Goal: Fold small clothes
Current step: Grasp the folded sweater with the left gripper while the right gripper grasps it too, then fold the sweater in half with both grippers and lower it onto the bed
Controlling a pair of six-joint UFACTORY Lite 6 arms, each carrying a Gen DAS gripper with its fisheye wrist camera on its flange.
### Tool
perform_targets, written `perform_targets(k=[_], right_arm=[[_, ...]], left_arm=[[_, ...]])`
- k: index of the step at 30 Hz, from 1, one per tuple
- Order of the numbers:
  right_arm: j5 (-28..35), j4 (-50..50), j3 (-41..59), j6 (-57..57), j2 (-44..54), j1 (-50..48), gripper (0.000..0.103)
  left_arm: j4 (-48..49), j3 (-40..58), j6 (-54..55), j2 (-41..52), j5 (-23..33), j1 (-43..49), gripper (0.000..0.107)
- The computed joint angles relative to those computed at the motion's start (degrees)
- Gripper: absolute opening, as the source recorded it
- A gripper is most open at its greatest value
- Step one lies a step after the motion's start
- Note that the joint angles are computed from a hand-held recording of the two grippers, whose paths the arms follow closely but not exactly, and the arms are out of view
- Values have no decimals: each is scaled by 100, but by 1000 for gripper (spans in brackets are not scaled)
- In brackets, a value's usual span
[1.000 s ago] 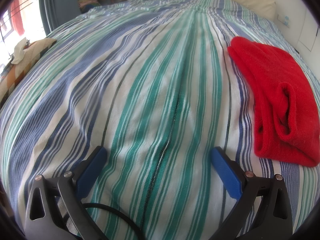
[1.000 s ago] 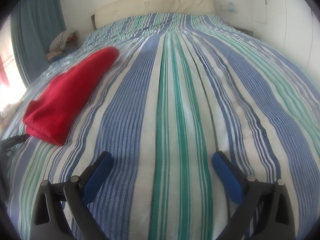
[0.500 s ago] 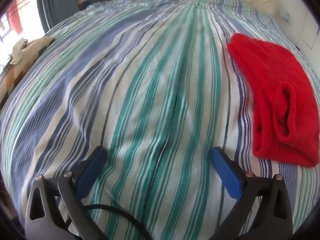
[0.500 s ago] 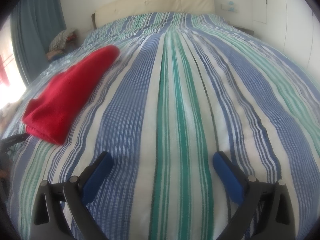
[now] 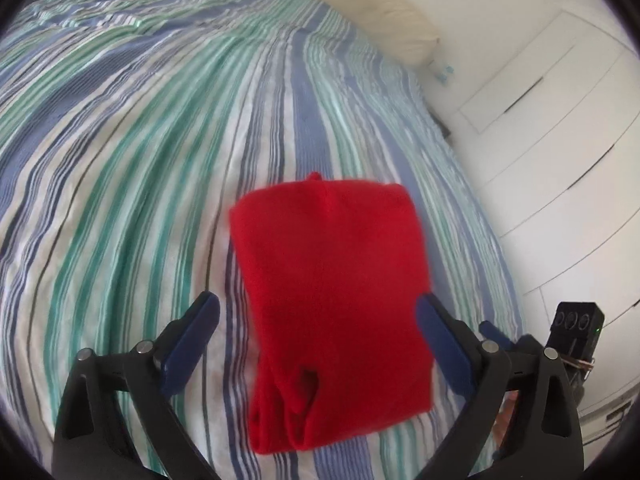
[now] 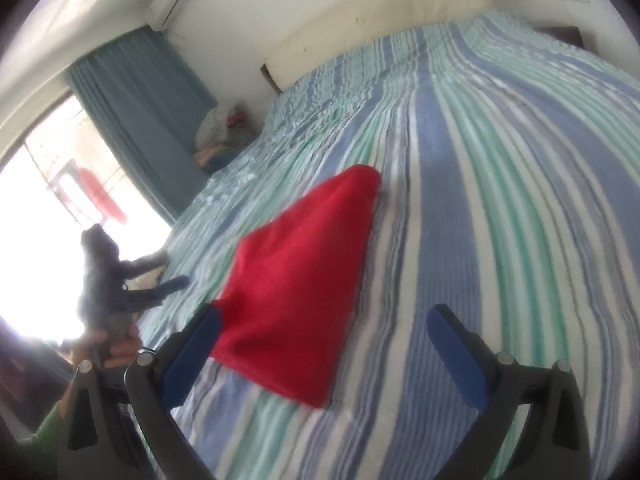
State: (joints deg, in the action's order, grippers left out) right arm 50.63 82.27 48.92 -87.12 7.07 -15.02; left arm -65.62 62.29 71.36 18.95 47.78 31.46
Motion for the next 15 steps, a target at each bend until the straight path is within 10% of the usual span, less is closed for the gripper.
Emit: perform_targets(k=[3,8,9,11,15], right_arm=[[-321,-4,1162,473,1251,741,101],[-286,-536,3254,1644,3575,1468,84],[-506,-398,3328,1609,3703,1598,74],[-760,-113,3227,1242,3609,1850,47],[-1660,-8,2889,1104,2894,2323,33]], left_arm=[[701,284,-554,496,-374,-544,71],[823,215,-521,695,-811,-1064,85],[639,223,-471,748,-728,-1003,80],[477,372,-640,919,-499,-875,34],[534,518,-775,528,-315,-919,23]])
